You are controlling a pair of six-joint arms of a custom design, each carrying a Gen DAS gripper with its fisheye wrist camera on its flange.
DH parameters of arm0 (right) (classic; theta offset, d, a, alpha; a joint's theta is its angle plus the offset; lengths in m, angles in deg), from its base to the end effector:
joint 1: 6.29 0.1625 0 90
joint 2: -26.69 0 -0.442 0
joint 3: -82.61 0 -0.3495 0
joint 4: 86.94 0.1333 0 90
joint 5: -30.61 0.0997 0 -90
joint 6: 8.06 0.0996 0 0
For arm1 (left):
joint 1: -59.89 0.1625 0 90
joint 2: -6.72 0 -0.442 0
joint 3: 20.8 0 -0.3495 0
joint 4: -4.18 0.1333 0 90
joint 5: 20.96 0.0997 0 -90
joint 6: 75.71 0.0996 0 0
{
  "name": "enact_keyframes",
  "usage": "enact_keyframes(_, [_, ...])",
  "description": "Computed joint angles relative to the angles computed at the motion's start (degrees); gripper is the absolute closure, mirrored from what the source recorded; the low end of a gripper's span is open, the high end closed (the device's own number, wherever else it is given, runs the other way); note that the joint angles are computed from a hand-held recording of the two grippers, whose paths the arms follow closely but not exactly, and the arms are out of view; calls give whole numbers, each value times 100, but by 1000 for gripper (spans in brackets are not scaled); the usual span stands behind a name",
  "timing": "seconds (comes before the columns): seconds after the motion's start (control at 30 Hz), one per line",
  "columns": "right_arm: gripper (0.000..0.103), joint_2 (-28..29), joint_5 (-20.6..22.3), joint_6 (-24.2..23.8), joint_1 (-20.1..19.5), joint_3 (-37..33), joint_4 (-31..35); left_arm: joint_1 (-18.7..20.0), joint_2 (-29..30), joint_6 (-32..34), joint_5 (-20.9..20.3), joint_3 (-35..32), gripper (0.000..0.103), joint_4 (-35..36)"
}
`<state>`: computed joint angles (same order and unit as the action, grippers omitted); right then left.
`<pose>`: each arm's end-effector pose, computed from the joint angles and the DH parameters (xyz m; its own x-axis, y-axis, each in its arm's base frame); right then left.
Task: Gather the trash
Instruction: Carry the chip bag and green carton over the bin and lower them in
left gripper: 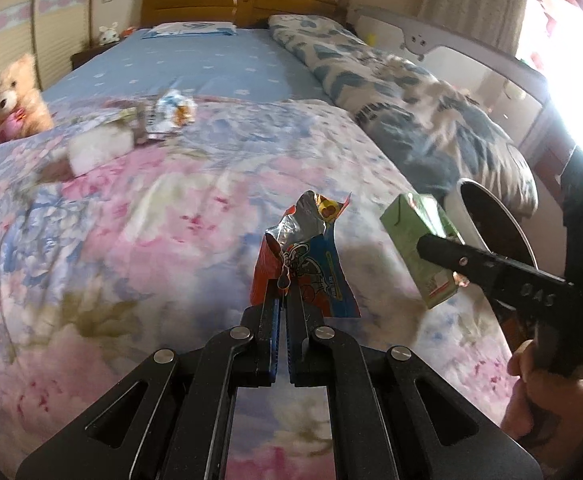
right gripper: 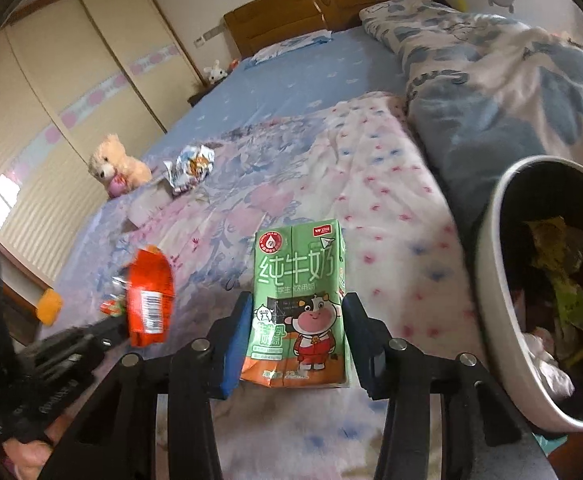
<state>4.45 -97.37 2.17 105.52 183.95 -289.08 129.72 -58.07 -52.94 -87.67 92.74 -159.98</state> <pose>0.2904 -0.5318 -0.0249 -0.8982 0.1566 0.4108 -0.1544 0.7626 -0.6282 -0.0269 -0.5739 0.2598 -0.7284 0.4733 -0.4954 0.6435 0.7208 -0.2574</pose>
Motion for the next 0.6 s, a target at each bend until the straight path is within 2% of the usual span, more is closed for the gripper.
enact_keyframes(0.6, [58,-709,-385,113,189,1457,-1461,-720,141,77,-123,484,101,-71])
